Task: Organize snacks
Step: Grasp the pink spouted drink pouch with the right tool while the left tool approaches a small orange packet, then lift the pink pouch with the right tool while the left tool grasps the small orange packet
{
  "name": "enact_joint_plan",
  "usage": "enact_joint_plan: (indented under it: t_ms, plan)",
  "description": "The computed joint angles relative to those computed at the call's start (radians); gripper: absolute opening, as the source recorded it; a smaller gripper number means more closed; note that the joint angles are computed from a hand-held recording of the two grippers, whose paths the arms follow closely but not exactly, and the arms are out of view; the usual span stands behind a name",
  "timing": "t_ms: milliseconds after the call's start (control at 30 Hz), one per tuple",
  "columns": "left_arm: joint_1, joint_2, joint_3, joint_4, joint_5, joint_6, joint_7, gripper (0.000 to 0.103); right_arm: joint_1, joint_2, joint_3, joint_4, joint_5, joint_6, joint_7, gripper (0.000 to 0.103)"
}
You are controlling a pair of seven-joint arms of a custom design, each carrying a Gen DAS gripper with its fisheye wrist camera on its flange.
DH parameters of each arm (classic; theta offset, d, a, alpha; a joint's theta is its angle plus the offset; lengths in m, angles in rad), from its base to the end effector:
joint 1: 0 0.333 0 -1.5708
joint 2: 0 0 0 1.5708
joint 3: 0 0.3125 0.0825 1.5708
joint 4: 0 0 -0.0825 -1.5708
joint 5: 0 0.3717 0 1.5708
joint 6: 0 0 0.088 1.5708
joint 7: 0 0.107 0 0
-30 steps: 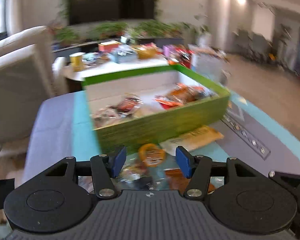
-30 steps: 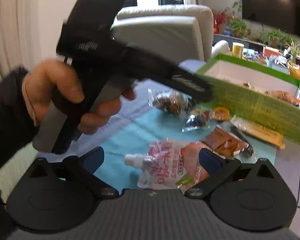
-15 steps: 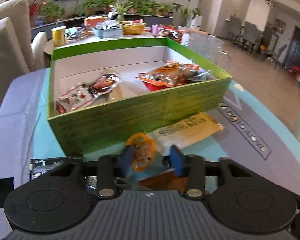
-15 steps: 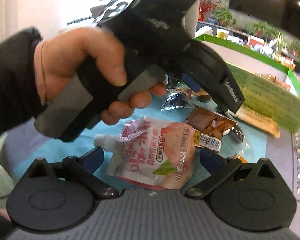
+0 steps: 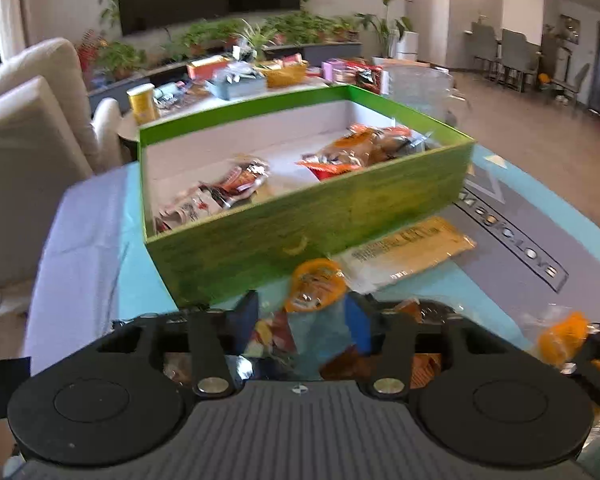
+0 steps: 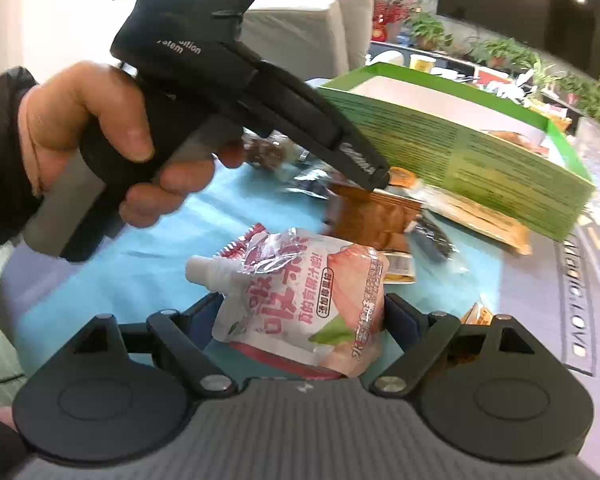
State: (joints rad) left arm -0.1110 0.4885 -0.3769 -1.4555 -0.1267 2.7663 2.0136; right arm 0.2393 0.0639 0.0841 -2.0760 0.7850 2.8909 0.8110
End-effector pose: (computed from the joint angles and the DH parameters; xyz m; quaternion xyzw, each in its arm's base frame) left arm 0.6735 -0.2805 0.5207 -0.3760 0.8232 -0.3759 0.1992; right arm 0.5709 0.1467 0.4761 -0.7585 0.5090 -0.1635 0.3727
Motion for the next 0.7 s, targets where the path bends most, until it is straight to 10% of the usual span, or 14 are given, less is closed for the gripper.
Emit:
enact_joint_plan:
  t_ms: [333,500,600,700]
  plan:
    - [-0.021,0.102,-0.013,0.151,-0.005,-0.088,0.033,0.061,0.000,-0.003,-0.009,-0.016,-0.089,0.023,0.125,0.080]
    - [0.038,0.119,-0.072,0.182,-0.146,-0.176,0.071,0.034,-0.006,-0.006,-0.003,-0.023,-0.026,0.038,0.070,0.080]
    - [0.062,0.067,-0.093,0.085,-0.199,-0.088,0.142,0.005,-0.014,-0.010,-0.005,-0.024,0.013,0.034,0.044,0.080]
    - [0.078,0.006,-0.109,-0.012,-0.237,0.006,0.199,0.005,-0.018,-0.023,-0.010,-0.030,0.066,0.027,0.035,0.080]
